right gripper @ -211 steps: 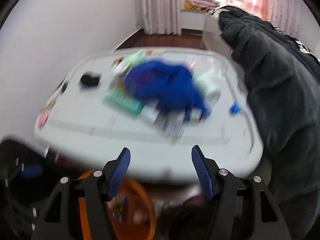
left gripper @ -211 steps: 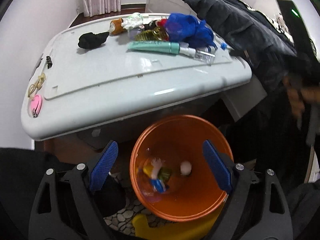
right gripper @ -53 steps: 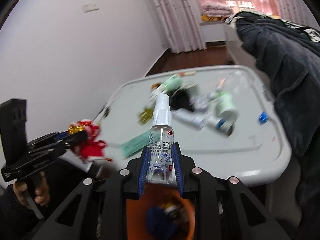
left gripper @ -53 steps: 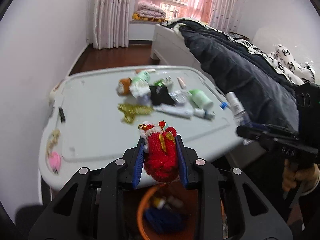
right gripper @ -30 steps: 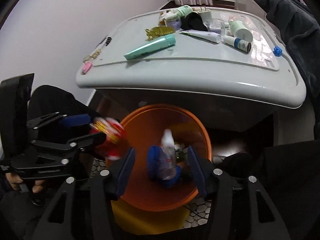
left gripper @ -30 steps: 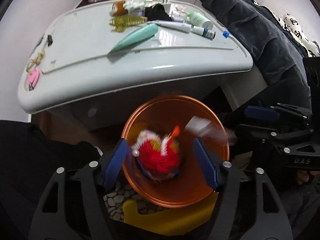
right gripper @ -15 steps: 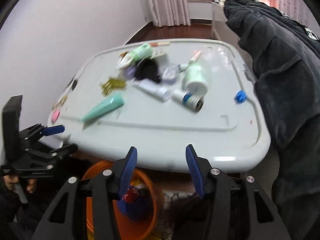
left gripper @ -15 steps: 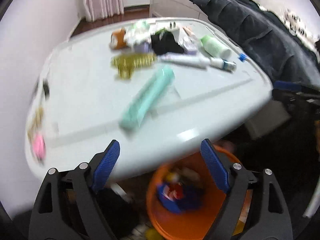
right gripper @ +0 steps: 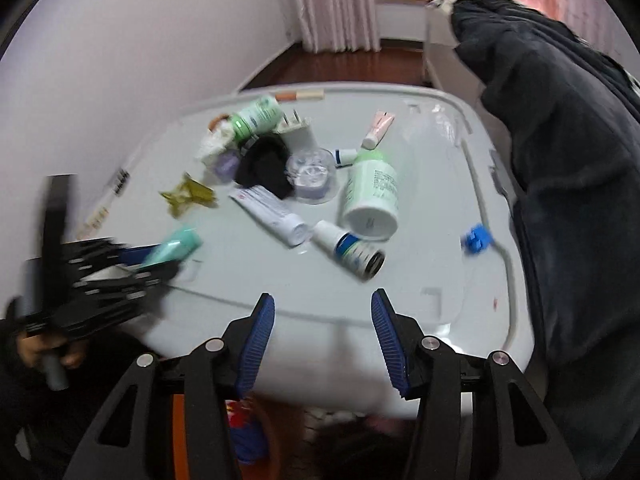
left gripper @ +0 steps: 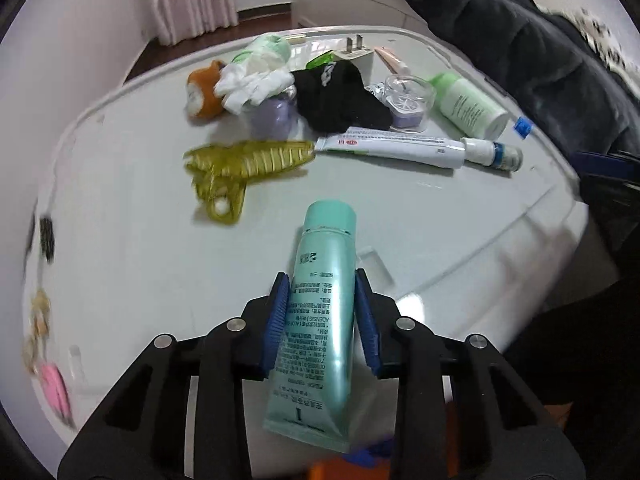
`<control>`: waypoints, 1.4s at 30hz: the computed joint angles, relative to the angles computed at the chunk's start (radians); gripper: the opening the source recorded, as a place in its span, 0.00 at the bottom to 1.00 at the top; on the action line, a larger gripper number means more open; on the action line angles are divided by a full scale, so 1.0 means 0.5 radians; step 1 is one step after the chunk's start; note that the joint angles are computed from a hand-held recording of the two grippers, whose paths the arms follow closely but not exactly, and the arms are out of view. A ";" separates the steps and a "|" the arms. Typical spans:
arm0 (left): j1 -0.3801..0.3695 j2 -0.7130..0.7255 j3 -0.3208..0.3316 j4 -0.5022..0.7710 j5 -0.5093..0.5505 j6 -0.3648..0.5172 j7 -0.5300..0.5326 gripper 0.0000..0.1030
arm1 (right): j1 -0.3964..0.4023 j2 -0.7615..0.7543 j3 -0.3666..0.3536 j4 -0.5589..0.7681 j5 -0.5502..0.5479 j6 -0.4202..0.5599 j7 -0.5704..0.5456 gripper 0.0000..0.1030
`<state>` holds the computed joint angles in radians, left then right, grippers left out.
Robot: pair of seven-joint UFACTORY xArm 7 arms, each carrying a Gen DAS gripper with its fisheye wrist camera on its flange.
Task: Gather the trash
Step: 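Grasp the small eye-drop bottle with the right tool while the left grasps the teal tube, then drop the eye-drop bottle and teal tube into the orange bucket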
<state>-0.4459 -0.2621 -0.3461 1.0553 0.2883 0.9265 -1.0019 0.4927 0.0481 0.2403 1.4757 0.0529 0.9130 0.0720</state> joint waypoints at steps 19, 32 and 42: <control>-0.104 -0.472 -0.252 -0.174 -0.198 0.127 -0.375 0.27 | 0.156 0.263 -0.041 0.321 -0.141 0.262 -0.192 0.23; -0.137 -0.537 -0.454 0.014 -0.185 0.302 -0.429 0.27 | 0.170 -0.818 0.068 -0.542 0.453 0.054 -0.149 0.23; -0.211 -0.470 -0.471 0.047 -0.225 0.320 -0.387 0.30 | 0.242 -1.003 0.099 -0.715 0.558 0.175 -0.110 0.24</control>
<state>-0.5516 -0.4973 -0.5818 1.0789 0.1760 1.0864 -1.1954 0.6138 -0.4534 0.2899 1.1180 0.3320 1.0006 0.0170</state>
